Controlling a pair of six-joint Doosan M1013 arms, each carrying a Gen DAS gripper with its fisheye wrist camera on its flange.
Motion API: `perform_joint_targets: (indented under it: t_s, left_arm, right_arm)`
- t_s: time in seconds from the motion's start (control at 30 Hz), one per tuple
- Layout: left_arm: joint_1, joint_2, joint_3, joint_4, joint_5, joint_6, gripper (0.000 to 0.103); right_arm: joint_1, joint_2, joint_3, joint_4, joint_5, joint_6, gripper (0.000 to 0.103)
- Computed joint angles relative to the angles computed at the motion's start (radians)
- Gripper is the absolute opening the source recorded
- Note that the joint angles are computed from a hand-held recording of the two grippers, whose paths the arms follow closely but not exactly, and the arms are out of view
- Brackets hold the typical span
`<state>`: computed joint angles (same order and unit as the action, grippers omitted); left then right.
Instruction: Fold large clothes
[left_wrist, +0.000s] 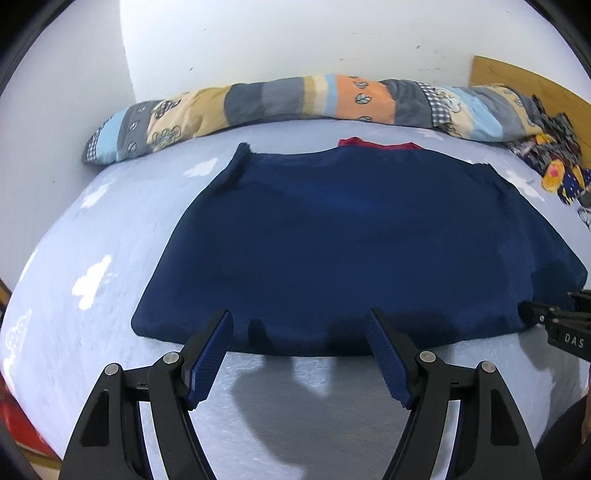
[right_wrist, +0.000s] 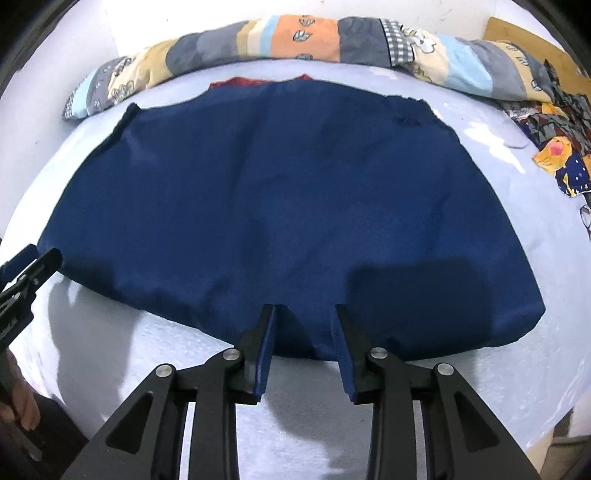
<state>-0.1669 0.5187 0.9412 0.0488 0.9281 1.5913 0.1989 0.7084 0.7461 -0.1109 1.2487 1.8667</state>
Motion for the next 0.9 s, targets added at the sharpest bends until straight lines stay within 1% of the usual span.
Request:
perform_joint_targets:
  t_s: [0.1,0.17,0.27,0.33,0.43,0.67,0.9]
  left_arm:
    - [-0.003,-0.016,0.024,0.007,-0.021,0.011,0.073]
    - [-0.001,-0.019,0.028,-0.005,-0.025,0.022,0.073]
    - [0.003,-0.018,0.026,-0.019,-0.025,0.031,0.073]
    - [0.004,-0.018,0.024,-0.019,-0.021,0.032,0.073]
    - [0.005,-0.015,0.018,-0.023,-0.017,0.04,0.073]
    - [0.006,-0.005,0.002,-0.025,-0.001,0.049,0.073]
    - [0.002,-0.002,-0.001,-0.018,0.001,0.054,0.073]
  right_arm:
    - [0.001,-0.003,0.005,-0.004,-0.005,0.002,0.034]
    - [0.004,-0.018,0.028,-0.015,-0.039,0.011,0.034]
    - [0.008,-0.048,0.074,-0.024,-0.112,0.017,0.034]
    - [0.016,-0.052,0.08,-0.062,-0.121,0.031,0.034]
    - [0.029,-0.045,0.074,-0.107,-0.11,0.034,0.034]
    - [0.053,-0.019,0.046,-0.156,-0.069,-0.006,0.034]
    - [0.051,-0.018,0.044,-0.145,-0.067,-0.004,0.034]
